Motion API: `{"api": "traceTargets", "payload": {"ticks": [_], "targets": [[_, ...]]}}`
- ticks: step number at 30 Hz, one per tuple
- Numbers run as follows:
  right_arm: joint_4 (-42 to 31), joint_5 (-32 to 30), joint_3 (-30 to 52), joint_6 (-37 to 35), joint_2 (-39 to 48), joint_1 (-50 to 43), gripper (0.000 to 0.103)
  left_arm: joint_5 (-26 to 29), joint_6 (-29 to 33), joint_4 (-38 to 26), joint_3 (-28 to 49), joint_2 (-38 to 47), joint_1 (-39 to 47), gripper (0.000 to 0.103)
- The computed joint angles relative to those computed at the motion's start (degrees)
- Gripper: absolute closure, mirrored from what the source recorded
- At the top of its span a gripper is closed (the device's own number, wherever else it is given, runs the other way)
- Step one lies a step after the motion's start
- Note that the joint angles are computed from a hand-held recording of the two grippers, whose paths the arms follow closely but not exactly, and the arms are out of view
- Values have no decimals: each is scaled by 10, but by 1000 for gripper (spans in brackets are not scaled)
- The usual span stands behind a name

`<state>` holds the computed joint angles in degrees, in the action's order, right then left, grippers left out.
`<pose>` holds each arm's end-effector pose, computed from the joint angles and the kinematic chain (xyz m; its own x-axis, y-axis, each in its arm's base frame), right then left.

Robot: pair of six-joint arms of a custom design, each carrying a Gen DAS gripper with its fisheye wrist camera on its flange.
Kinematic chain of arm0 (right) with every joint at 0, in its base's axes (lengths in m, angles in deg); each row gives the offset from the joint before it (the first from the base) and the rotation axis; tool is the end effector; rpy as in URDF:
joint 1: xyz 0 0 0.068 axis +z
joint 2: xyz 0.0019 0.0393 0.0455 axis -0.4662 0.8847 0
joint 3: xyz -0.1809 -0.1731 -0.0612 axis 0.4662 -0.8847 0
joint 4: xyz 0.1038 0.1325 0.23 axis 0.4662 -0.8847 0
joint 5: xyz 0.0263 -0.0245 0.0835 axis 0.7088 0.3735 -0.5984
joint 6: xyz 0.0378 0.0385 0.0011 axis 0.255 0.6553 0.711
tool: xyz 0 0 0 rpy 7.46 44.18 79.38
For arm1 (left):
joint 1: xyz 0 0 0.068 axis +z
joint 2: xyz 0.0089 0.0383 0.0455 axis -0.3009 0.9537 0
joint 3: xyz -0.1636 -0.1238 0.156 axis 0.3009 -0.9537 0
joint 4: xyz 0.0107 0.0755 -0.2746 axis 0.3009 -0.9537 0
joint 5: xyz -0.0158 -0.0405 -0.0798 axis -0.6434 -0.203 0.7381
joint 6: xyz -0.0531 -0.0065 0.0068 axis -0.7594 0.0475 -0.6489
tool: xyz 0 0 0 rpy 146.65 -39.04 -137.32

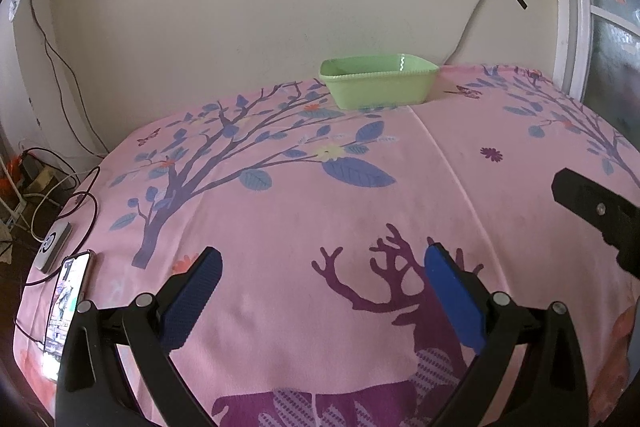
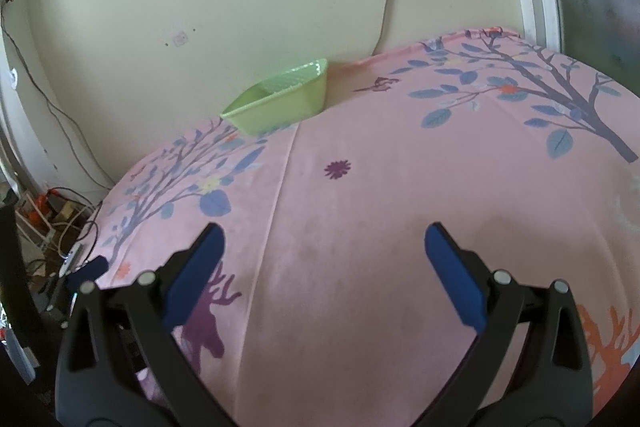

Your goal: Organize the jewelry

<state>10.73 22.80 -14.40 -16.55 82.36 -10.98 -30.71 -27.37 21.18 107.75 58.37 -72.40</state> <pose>0.2191 0.0692 0.1050 -0.6146 0.2168 -0.7585 -0.1256 0.9224 0.3654 0.2050 -0.2468 0.1155 -0.6520 0.0470 -0.7568 -0.1204 0.9790 0.1646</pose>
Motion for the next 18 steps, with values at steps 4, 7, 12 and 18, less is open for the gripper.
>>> {"api": "traceTargets", "payload": {"ticks": [4, 7, 12, 18], "targets": [[1, -1, -1, 2, -1, 0, 7, 2, -1, -4, 3, 4, -1, 4], [2, -2, 0, 2, 0, 0, 7, 2, -7, -11, 7, 8, -3, 4], [3, -5, -2, 4, -2, -1, 7, -3, -11, -21, 14, 14, -6, 4], [6, -10, -3, 6, -1, -3, 7, 0, -16, -32, 22, 21, -7, 4]]}}
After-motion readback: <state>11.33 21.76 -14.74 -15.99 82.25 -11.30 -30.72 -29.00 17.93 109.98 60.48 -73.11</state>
